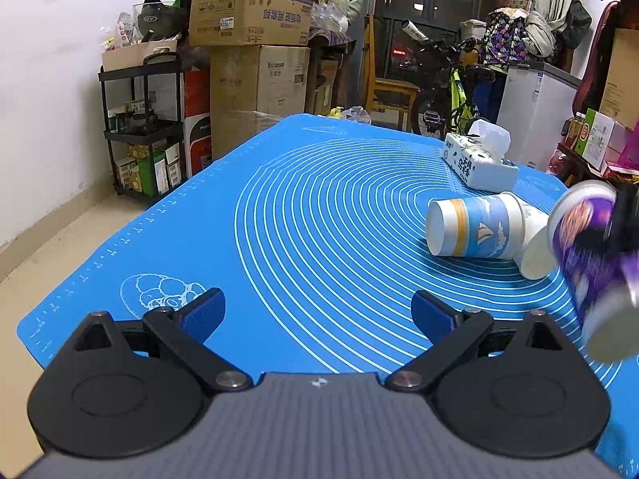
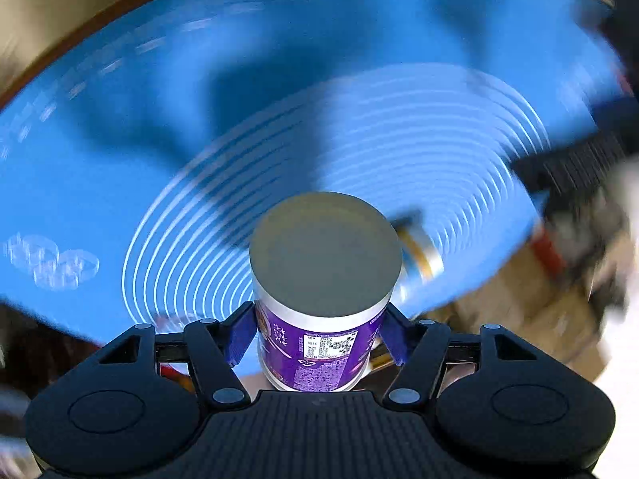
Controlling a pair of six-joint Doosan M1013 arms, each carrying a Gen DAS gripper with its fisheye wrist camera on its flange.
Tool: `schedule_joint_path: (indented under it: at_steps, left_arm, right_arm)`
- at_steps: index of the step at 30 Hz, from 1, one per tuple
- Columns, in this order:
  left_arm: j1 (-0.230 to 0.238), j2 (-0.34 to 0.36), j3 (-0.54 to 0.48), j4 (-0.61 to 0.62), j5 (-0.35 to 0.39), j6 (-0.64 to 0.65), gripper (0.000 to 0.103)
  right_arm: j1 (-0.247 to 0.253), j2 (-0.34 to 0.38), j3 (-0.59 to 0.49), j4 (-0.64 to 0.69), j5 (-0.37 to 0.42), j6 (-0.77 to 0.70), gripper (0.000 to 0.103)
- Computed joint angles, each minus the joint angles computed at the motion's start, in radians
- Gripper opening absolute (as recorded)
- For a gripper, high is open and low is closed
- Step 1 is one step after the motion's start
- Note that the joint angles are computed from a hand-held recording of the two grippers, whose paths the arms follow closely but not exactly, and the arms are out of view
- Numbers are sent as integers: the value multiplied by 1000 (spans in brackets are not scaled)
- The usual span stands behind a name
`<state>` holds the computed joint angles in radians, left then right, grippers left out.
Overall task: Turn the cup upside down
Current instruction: 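Rotate the right tool to turn the purple cup rim-down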
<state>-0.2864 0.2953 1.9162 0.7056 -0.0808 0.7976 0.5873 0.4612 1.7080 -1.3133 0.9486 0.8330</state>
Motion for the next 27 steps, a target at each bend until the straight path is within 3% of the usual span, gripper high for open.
schedule_joint_path:
  at_steps: [5, 9, 15, 21, 25, 27]
  left_arm:
    - [0, -4, 2, 61, -2, -56, 99]
    - [-4, -10, 6, 24, -4, -9, 99]
    - [-12, -13, 6, -3, 6, 32, 99]
    - [-20, -14, 6, 60, 20, -20, 99]
    - [-29, -18, 9, -118, 24, 174, 99]
    - [-32, -18, 10, -138, 26, 199, 99]
  right_arm:
    - [-24, -13, -103, 193, 3, 294, 69]
    - [-61, -36, -150, 328, -34, 509, 69]
    - [-106, -87, -152, 506, -99, 728, 69]
    - [-157, -130, -121, 626, -202, 929, 69]
    - [-187, -160, -74, 642, -281, 1128, 69]
    - [-200, -188, -34, 656, -333, 1232, 69]
